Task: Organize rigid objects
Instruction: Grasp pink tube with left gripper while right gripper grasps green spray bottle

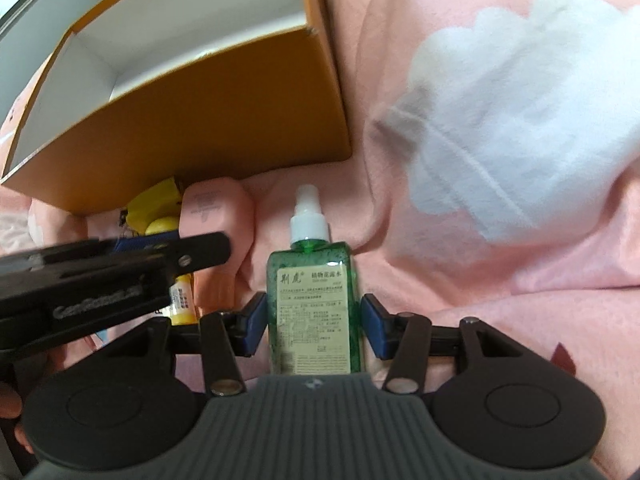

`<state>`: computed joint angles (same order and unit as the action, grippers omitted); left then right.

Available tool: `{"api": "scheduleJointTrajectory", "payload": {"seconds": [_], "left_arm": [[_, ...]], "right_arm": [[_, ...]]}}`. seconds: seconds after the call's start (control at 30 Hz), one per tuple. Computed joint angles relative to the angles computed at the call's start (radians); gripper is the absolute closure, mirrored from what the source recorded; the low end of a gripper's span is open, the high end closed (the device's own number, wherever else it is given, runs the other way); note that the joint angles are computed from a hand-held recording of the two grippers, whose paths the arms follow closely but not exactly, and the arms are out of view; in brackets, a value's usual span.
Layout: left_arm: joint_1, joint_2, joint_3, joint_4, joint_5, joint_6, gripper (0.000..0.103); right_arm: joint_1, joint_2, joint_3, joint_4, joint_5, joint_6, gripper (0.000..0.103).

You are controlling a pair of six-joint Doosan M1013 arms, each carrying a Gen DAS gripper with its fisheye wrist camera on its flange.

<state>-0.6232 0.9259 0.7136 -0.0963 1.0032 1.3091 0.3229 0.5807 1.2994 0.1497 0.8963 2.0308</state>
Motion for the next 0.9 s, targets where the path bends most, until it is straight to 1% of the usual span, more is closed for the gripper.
{"api": "scheduleJointTrajectory", "payload": {"seconds": [0.13,0.17,0.2,0.3,0.43,0.5,0.53,0.6,0.77,0.9], "left_arm": [[-0.01,0.039,-0.063,0.054,0.065,-0.03,0.048],[-0.011,0.044,-0.071,0.062,0.07,-0.033,0.047],[-0.012,0.045,-0.073,0.066,0.071,-0.029,0.051],[-0.013,0.045,-0.071,0.059,0.063,-0.031,0.052],[-0.008,0.013,-0.021,0.048,0.026,-0.043,0.053],[-0.003,-0.008,0.015,0.04,0.001,-0.041,0.053],[-0.003,-0.008,0.017,0.033,-0.008,-0.04,0.053],[0.002,-0.03,0.057,0.006,-0.04,-0.03,0.053],[0.012,-0.084,0.141,-0.033,-0.116,-0.012,0.053],[0.019,-0.121,0.186,-0.051,-0.163,-0.001,0.053]], "right_arm": [[0.001,0.014,-0.007,0.012,0.005,-0.009,0.052],[-0.001,0.016,-0.009,0.014,0.007,-0.013,0.052],[0.0,0.02,-0.012,0.013,0.007,-0.014,0.051],[0.007,0.024,-0.014,0.002,0.001,-0.012,0.051],[0.01,0.024,-0.01,-0.001,-0.014,-0.011,0.05],[0.01,0.025,-0.012,0.004,-0.013,-0.017,0.048],[0.01,0.027,-0.015,0.005,-0.009,-0.021,0.048],[0.012,0.029,-0.023,-0.009,0.005,-0.015,0.054],[0.022,0.019,-0.021,-0.033,-0.003,0.001,0.054],[0.029,0.0,-0.012,-0.062,-0.025,0.015,0.054]]}}
